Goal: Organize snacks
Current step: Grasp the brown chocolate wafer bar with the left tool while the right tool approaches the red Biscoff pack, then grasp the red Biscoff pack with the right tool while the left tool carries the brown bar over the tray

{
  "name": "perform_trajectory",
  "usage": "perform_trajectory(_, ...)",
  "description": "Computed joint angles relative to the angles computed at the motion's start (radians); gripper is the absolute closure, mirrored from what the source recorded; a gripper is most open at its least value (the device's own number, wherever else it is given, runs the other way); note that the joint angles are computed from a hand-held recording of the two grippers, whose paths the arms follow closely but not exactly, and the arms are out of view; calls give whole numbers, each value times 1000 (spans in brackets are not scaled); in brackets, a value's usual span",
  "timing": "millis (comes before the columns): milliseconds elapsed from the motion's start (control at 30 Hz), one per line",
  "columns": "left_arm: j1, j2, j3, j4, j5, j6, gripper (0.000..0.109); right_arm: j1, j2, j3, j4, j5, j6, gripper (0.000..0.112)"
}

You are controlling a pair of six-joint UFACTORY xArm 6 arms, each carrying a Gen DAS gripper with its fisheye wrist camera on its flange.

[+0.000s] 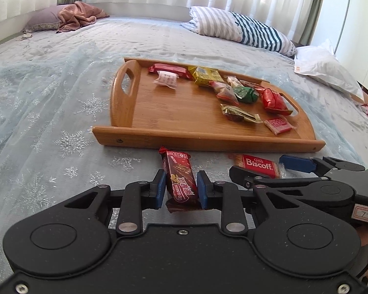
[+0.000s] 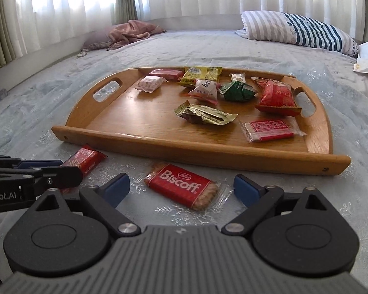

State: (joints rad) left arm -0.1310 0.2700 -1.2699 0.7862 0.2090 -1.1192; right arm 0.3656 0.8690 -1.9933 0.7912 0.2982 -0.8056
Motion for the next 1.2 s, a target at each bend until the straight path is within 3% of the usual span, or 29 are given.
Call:
perform_trajectory(100,10,-10,11,13,-11,-11,83,20,9,13,-149,-67,136,30)
perform_trajectory(200,20,-17,17,25,-23,-21,83,28,0,31,-162,-91,145,38)
perform_trajectory(600,49,-52,43,32,-75,-23,83,45,-86,129,44,-113,-82,42)
perform_trajectory(700,64,-72,49,131,-101,-133,83,54,-112,148,148,-120,-193,42)
perform_trajectory(833,70,-67,17,185,-103,-171,83,62,-118,133,221,-132,-266,42)
perform_trajectory(933,78,-41,-20,156,-108,-143,83,67,-96,93,223,-151,-271,42)
perform_trajectory(1200,97,70,-141,-42,-129,31,83,69,40,-107,74,-160,-148,42)
